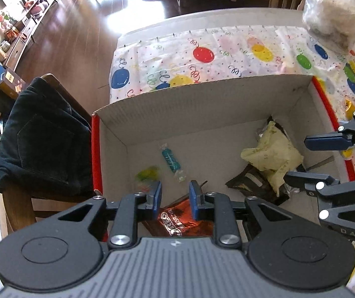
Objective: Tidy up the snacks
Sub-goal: 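Open both tools to drop the snacks into the box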
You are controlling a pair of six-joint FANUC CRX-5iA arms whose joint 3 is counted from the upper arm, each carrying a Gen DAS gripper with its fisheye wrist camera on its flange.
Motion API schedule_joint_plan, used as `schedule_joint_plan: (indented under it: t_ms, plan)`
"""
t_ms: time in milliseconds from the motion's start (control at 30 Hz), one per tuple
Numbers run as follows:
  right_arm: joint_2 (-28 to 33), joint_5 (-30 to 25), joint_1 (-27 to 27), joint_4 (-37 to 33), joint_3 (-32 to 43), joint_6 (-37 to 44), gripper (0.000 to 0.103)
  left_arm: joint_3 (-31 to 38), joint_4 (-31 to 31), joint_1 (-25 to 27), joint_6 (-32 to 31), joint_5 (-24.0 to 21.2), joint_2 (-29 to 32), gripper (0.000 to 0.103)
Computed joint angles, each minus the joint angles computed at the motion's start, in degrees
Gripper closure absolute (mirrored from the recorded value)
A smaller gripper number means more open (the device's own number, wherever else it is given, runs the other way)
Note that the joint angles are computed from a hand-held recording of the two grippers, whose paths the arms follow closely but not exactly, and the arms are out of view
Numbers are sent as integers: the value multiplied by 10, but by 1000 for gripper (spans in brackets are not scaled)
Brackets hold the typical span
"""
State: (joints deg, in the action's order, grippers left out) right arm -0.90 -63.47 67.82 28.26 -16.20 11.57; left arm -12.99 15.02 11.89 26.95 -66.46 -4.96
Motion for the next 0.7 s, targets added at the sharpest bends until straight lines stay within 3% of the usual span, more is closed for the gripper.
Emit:
schedule_joint_plan:
  t_ms: [467, 700]
  plan:
    - [-60, -1, 51, 64, -41, -94, 48, -56, 76, 43, -63, -22, -69, 79]
    - [-94, -11, 84, 102, -74, -168, 39, -93, 118, 62, -90, -23, -113, 73]
